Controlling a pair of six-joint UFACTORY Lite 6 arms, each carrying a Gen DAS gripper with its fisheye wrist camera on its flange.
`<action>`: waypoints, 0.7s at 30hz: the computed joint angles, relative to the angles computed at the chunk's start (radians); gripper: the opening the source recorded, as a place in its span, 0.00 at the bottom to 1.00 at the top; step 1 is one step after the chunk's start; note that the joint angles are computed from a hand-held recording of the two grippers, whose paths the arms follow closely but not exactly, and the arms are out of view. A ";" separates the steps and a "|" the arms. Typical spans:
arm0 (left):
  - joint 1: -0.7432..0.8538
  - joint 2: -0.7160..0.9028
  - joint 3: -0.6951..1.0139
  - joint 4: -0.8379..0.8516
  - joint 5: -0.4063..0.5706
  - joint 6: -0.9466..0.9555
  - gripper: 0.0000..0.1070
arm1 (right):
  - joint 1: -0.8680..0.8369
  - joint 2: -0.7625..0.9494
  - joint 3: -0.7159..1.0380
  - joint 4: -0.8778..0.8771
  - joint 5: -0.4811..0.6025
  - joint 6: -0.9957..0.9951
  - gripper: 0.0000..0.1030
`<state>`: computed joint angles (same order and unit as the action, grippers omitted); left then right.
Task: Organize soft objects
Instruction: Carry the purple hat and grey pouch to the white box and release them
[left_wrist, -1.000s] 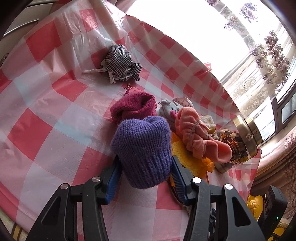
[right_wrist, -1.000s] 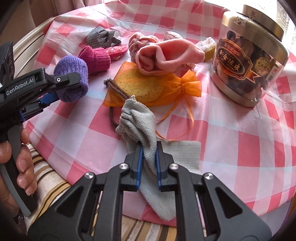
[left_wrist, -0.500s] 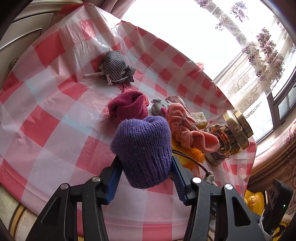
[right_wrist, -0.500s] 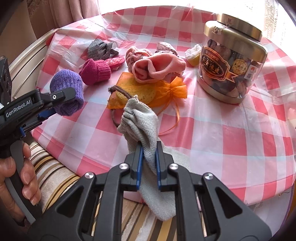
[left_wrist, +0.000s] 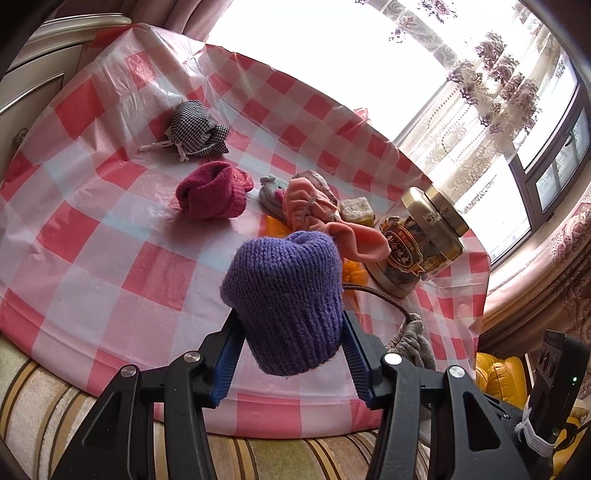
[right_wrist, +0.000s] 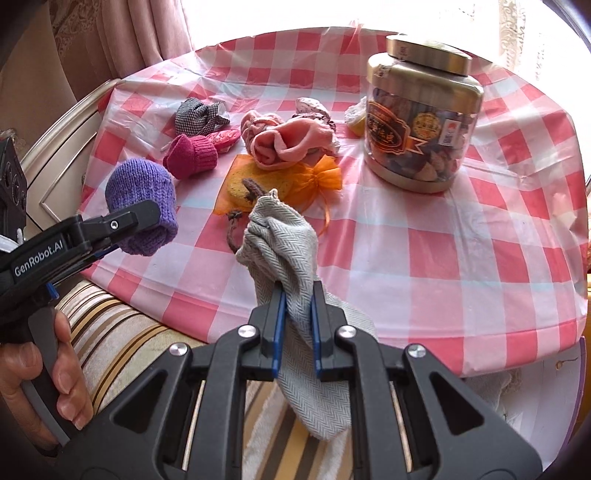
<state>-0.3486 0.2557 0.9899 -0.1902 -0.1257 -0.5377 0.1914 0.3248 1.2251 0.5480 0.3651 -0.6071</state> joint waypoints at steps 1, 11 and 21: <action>-0.013 -0.002 0.002 -0.030 0.003 0.029 0.49 | -0.010 -0.015 -0.016 0.013 0.002 -0.016 0.15; -0.154 0.008 0.057 -0.409 0.029 0.394 0.49 | -0.145 -0.155 -0.135 0.108 0.030 -0.145 0.15; -0.282 0.078 0.167 -0.771 0.057 0.758 0.49 | -0.312 -0.237 -0.204 0.145 0.076 -0.245 0.15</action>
